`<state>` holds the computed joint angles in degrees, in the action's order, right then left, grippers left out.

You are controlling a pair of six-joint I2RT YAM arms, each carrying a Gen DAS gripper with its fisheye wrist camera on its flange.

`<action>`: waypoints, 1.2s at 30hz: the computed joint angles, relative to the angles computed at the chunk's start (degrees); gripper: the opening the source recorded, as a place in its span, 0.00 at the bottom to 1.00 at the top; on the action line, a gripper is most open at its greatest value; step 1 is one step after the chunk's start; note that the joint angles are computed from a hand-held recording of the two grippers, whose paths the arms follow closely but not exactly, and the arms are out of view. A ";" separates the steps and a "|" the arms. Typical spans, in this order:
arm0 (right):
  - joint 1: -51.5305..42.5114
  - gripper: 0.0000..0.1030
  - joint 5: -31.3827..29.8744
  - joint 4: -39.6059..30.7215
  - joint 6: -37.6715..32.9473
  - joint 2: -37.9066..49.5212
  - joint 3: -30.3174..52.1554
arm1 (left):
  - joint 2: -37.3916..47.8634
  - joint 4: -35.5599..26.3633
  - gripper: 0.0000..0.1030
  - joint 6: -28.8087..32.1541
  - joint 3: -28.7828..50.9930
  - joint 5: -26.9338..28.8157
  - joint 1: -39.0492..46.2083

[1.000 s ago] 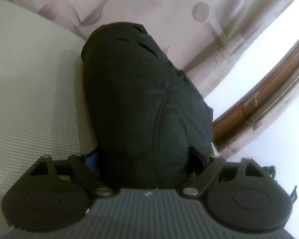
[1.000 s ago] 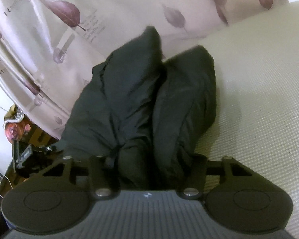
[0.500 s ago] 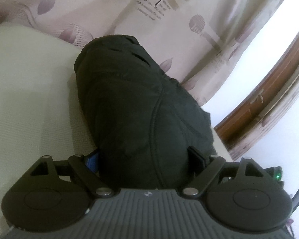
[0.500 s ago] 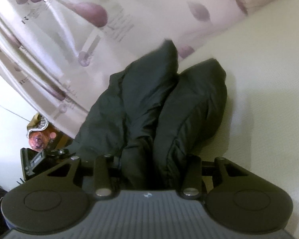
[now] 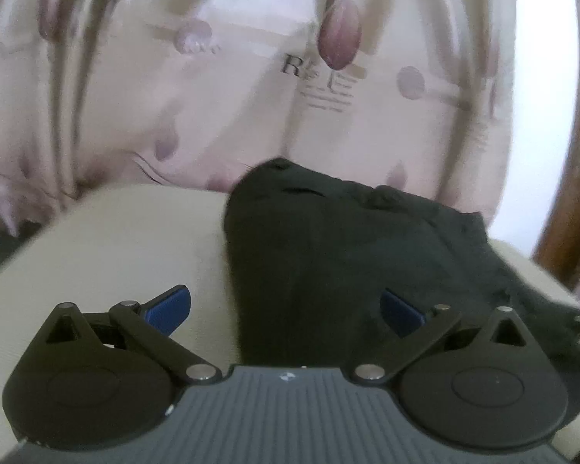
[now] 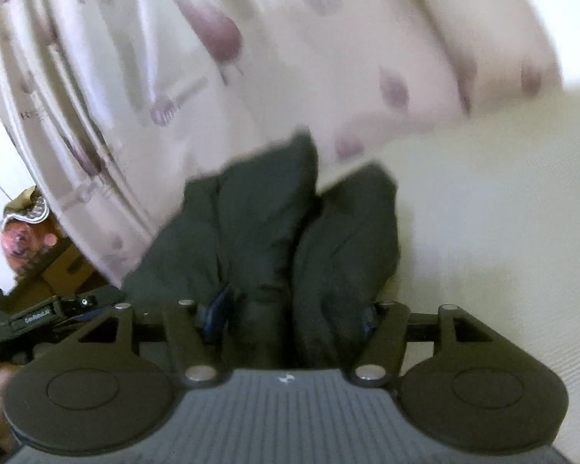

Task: Fold large clothes

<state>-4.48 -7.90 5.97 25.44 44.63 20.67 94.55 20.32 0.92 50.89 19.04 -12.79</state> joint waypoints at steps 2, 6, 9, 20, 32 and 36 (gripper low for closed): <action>6.89 0.77 9.10 -2.82 -1.88 -6.22 -0.53 | -2.51 -1.69 1.00 1.89 -0.43 -6.10 -1.87; 21.34 0.83 25.28 -5.61 -6.21 -14.24 -0.82 | -7.64 -0.57 1.00 4.12 -3.04 -14.72 -4.78; 27.90 0.86 31.08 -6.67 -8.59 -15.66 0.42 | -11.01 -0.61 1.00 1.92 -3.59 -14.93 -5.68; 38.73 0.90 41.34 -9.92 -10.34 -19.26 2.66 | -21.02 -0.17 1.00 6.37 -5.89 -31.15 -14.85; 51.77 0.95 58.61 -8.43 -13.95 -16.75 3.41 | -21.27 -6.91 1.00 -0.47 -5.11 -14.12 -10.88; 52.77 0.95 62.08 -9.19 -13.07 -15.39 2.95 | -21.00 -6.49 1.00 -1.33 -5.96 -12.68 -10.18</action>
<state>48.29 54.18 -3.22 12.37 29.24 23.63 73.55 13.83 -0.42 44.93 6.36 -22.97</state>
